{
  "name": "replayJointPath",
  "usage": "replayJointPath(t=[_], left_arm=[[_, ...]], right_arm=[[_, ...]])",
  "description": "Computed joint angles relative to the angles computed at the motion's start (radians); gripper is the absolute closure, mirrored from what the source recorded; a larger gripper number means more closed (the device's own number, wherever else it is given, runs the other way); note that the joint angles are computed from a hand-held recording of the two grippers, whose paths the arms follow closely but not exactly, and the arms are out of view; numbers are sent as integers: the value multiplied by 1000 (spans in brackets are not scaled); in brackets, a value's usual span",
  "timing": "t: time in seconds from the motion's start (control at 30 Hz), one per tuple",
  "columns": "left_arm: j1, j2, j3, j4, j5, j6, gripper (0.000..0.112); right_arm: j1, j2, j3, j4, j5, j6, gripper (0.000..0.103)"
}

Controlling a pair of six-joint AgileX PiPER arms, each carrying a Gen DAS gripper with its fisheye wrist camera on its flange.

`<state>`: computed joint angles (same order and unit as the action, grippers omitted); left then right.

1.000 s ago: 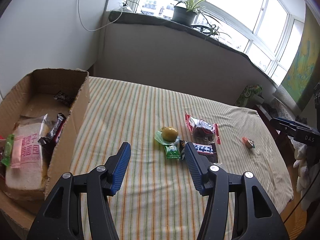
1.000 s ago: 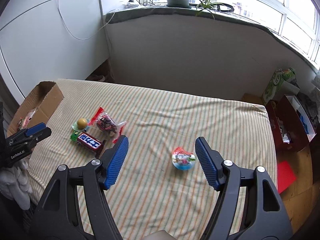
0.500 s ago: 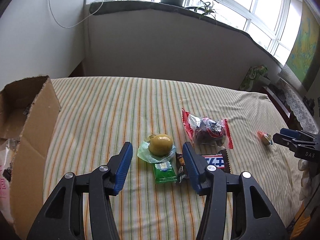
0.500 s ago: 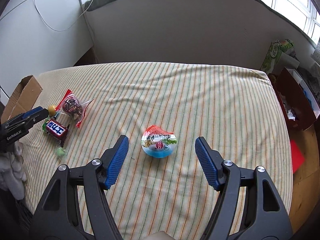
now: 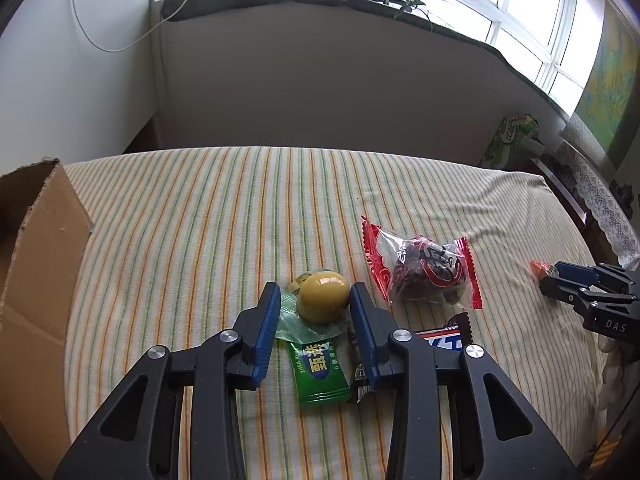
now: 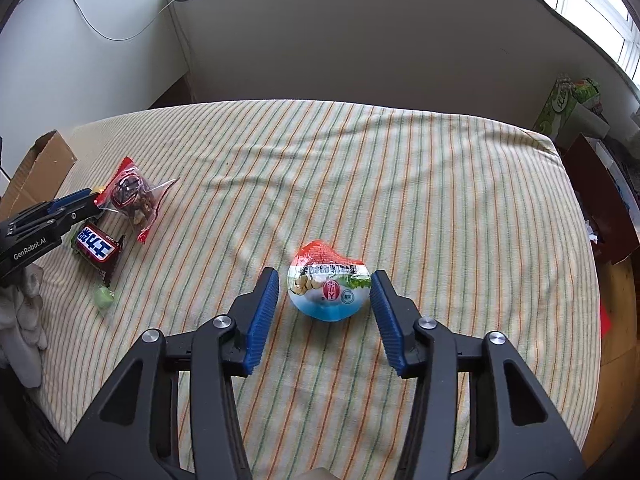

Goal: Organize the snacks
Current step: 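Grasp the yellow ball candy with the left tool while the right tool grasps the round candy tub, then carry the ball candy and candy tub into the box and open both tools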

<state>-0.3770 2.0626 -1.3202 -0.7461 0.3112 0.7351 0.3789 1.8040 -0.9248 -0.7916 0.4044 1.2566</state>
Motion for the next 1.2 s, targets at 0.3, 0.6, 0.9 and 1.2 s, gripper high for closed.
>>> replayJointPath(t=[0.3,0.6,0.9,1.2], left_arm=[[0,3,1,-16,-3,12,88],[10,-19,30,-93,-23,76,88],[43,-131,140,-369,-61,343,88],[138,-314,284,-787,-17,770,88]], right_arm=[[-3,-3,11,-6,-16,8,66],[13,-50,53,-82,-18,104,66],[105,-137,50,-108,39,149,66],[227,-113,-97,-80,125,97,66]])
